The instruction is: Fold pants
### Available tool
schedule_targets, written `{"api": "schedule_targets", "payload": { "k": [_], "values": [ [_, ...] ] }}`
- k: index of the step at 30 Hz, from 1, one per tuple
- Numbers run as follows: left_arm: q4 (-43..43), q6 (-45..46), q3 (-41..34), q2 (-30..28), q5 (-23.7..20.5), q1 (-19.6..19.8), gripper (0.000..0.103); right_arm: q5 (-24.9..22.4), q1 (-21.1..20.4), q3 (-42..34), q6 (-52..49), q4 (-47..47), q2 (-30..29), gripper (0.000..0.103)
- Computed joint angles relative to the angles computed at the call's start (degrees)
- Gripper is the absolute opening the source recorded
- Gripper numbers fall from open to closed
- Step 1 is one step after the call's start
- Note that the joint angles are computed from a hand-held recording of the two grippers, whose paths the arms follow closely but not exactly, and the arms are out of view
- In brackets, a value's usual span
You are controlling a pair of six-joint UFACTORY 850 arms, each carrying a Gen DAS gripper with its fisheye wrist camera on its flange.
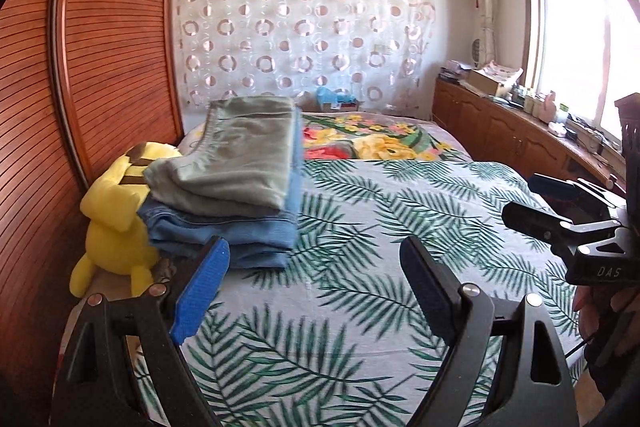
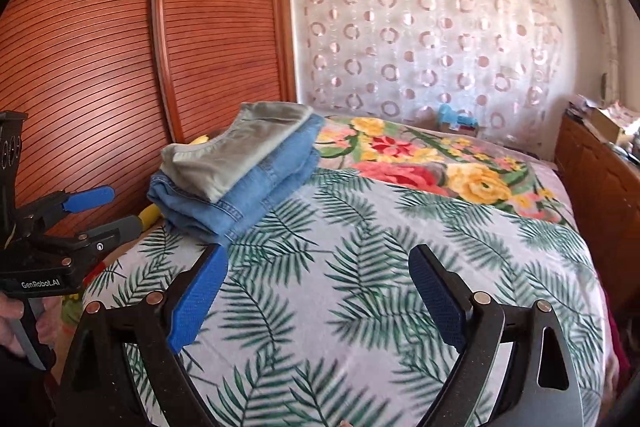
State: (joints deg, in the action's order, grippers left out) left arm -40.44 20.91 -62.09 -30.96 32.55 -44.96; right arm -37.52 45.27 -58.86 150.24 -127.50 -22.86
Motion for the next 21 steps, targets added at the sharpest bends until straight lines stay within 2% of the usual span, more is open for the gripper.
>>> {"api": "schedule_targets", "payload": {
  "k": [11,21],
  "values": [
    [0.0,2.1,-3.6,-1.4,-2.6,-4.3,0.087,-8.9,4.7,9.2,1.1,11.0,6.7,0.094],
    [-1.6,5.5,-5.9,-0.9,-4.4,-6.3,0.087,-13.8,8.0,11.3,0.0,19.3,9.0,0.098]
  ]
}}
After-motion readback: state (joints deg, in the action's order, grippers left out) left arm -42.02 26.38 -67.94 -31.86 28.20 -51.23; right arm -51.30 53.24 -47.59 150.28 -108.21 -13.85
